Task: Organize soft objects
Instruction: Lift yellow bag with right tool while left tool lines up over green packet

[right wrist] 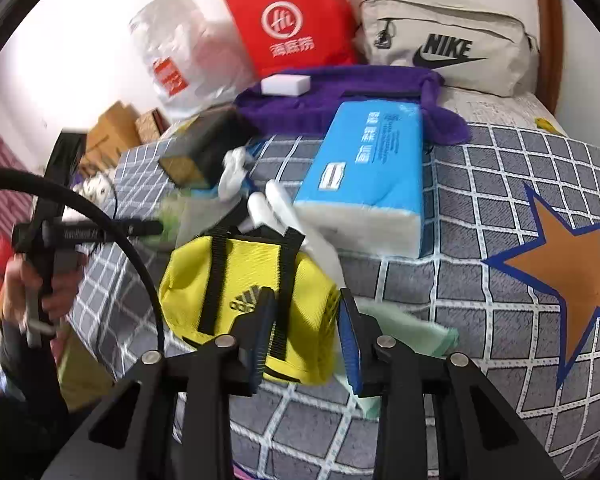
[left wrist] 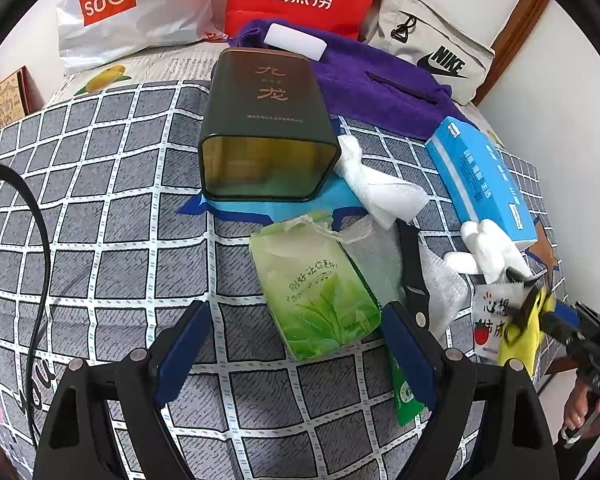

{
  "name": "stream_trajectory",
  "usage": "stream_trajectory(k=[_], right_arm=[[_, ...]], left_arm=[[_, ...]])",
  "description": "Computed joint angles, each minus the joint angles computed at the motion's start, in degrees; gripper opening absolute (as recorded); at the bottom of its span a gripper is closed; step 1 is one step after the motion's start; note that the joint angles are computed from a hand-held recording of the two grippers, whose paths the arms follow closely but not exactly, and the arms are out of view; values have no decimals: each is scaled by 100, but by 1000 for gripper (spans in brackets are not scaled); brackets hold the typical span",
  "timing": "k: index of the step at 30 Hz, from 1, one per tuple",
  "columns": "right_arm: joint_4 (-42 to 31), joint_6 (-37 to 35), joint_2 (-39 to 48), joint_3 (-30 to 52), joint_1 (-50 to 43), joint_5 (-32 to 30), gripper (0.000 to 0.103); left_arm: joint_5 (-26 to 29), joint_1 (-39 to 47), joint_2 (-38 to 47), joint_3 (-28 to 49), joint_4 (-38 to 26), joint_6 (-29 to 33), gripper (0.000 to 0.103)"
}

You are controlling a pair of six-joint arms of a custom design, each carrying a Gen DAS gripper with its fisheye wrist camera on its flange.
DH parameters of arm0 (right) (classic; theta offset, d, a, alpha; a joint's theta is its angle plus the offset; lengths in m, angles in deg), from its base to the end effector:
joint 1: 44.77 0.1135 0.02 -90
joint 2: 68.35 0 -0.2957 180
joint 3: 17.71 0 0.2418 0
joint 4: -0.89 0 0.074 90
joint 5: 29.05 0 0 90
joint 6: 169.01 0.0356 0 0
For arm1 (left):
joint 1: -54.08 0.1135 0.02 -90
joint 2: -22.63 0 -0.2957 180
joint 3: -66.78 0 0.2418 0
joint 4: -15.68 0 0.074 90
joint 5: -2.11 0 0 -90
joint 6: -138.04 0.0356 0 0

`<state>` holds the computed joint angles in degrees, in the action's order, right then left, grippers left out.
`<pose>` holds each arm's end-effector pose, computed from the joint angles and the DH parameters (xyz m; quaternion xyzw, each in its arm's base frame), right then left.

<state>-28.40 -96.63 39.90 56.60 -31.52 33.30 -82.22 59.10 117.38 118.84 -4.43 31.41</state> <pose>0.3473 0.0988 0.1651 -0.3047 0.8959 0.2237 0.2335 0.2715 0.0203 0.1469 -0.1709 0.9557 -0.0716 0.2288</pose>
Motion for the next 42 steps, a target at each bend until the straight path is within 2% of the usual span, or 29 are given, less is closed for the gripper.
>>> stream_trajectory(k=[2,9,11,14,17,19,21,22,23,24,25,30,38,42], right_arm=[[0,-149,-86,-141,14,-37,45],[26,-518,-339,-510,375,-191,53],[69,-501,-283,-515,557,-135,73],[443,-245,-278,-717,914,347,79],[709,22,-94,-753,1199,844,80],[795,223,139,-646,1286,937,80],[1034,350,253,-680,1292,825,66],[1169,400,250,-719,1307,906,29],[1104,354,240,-680,1272,818,22],[987,345,192,-638,1184,623,21],[981,394,87,-665,1084,442,14],[919,545,-338,-739,814,-46,12],[745,678,-542,-577,478,-11,12],[698,681,-664,-503,319,-113,12]], left_arm=[[1,-9,19,1,15,-10,87],[-8,-29,22,-23,24,-2,87],[8,-17,0,-35,22,3,87],[13,-14,-24,-57,28,20,87],[22,-15,-48,-84,27,28,87],[23,-19,-57,-94,28,34,87],[21,-32,-67,-104,22,20,87],[15,-37,-65,-102,13,19,87],[5,-44,-68,-101,4,13,87],[1,-40,-87,-110,2,20,87],[3,-39,-99,-119,11,15,87],[81,17,-186,-187,93,10,87],[88,3,-83,-162,216,-58,87],[-191,-125,324,54,267,-166,87]])
